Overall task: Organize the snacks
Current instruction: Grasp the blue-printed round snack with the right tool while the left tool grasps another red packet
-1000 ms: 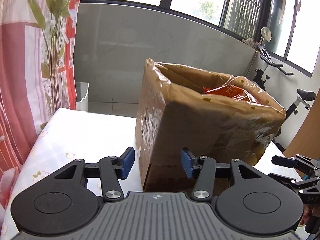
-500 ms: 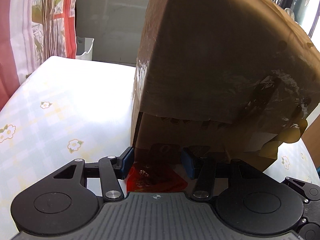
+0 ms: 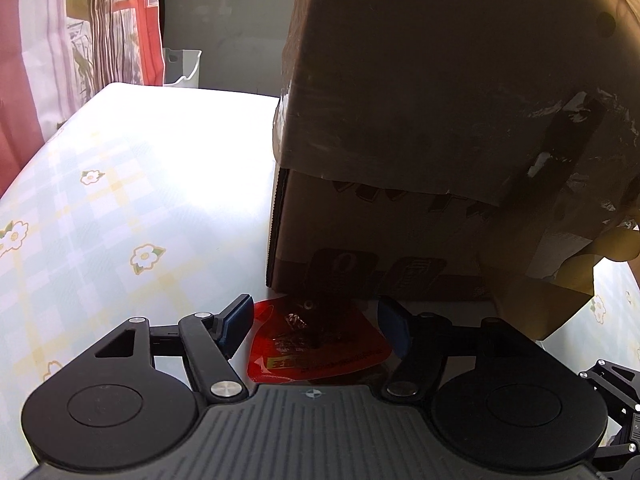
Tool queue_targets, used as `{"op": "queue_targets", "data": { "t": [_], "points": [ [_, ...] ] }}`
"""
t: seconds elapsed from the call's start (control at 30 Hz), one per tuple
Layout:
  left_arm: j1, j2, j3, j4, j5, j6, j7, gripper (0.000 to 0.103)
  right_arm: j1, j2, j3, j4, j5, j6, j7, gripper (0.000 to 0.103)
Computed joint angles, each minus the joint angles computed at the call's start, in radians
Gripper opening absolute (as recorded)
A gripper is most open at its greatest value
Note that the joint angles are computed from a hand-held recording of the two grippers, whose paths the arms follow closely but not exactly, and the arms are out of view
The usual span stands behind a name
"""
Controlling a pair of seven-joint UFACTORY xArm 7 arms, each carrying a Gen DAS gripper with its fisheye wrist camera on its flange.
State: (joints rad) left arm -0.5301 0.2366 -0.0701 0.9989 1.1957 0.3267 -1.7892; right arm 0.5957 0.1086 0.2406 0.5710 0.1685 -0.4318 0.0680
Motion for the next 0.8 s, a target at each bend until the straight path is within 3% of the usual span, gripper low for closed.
{"op": "queue_targets", "data": {
  "t": [0.1,0.27,0.47,0.8],
  "points": [
    [-0.003,0.027,-0.035,0.027,-0.085,0.077,0.066,0.071,-0.007,0.002,0.004,-0.001,-0.016,-0.005,0.016,0.049],
    [-0.066,0.038,-0.021,0.043,-0.058,0.162,0.087,0.069,-0.021,0.0,0.008,-0.013,-0.051,-0.022,0.048,0.049],
    [-0.072,-0.015,-0.037,-0.019,0.033,0.164,0.003,0.048,-0.021,0.003,0.007,-0.015,-0.058,-0.031,0.053,0.049],
    [-0.073,-0.096,-0.112,-0.119,0.11,0.163,-0.037,0.045,-0.01,-0.004,0.008,-0.025,-0.029,-0.039,0.045,0.049]
  ]
}}
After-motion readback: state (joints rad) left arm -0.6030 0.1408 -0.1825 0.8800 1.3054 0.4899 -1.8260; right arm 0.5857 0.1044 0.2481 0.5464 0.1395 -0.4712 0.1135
